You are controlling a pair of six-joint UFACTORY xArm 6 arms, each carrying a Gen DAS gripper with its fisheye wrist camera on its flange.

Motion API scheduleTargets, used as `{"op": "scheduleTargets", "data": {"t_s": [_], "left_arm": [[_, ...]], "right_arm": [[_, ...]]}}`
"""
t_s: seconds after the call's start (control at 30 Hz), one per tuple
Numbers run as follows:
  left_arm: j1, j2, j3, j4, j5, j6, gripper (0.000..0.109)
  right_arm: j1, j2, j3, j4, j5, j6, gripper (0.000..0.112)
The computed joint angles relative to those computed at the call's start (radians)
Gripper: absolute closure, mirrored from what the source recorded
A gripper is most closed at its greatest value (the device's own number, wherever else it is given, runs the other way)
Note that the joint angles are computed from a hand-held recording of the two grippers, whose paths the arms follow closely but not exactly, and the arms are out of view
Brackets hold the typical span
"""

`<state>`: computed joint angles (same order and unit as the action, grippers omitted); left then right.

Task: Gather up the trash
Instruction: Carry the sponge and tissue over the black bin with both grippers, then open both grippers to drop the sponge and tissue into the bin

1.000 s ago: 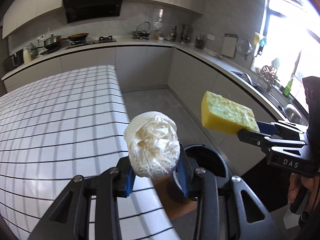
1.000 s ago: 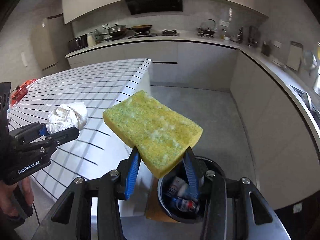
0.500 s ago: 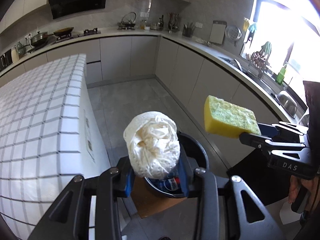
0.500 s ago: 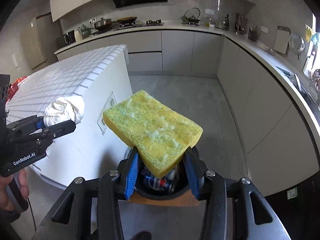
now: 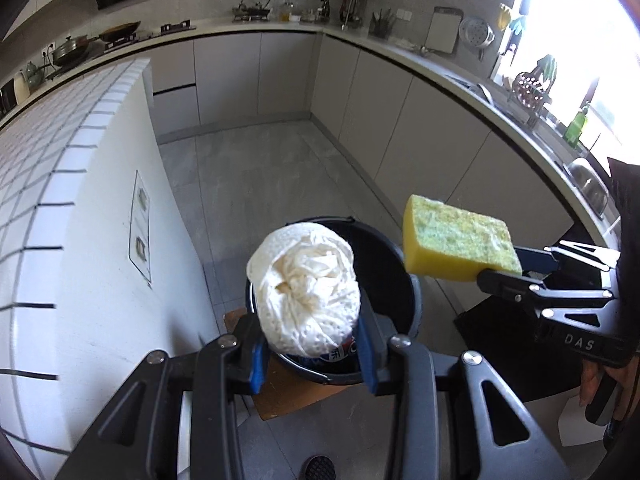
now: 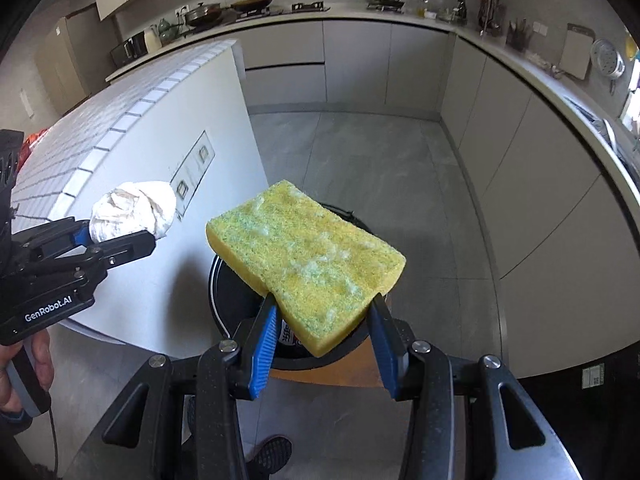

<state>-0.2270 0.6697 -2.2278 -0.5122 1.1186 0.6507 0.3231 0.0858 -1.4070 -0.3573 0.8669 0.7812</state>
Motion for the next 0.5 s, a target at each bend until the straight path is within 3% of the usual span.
{"op": "scheduleTargets", "data": {"t_s": [0.4, 0.43, 0.47, 0.5], "left_arm": [[-0.036, 0.123, -0.112, 0.057, 0.023, -0.094, 0.068], [-0.035, 0.129, -0.112, 0.041, 0.028, -0.091, 0.059], [-0.037, 0.134, -0.107, 0.039, 0.024, -0.097, 0.033], [-0.041, 0.138, -0.102, 0.061, 0.007, -0.112, 0.019]], "right_arm": [[-0.072, 0.133, -0.049, 0.136, -0.055, -0.2, 0.065], [-0.076, 0.148, -0.06, 0.145, -0.059, -0.218, 0.063], [-0.084, 0.17, -0.071, 0.167, -0.078, -0.256, 0.06], [-0.087, 0.18, -0.07, 0.178, -0.092, -0.28, 0.036]]}}
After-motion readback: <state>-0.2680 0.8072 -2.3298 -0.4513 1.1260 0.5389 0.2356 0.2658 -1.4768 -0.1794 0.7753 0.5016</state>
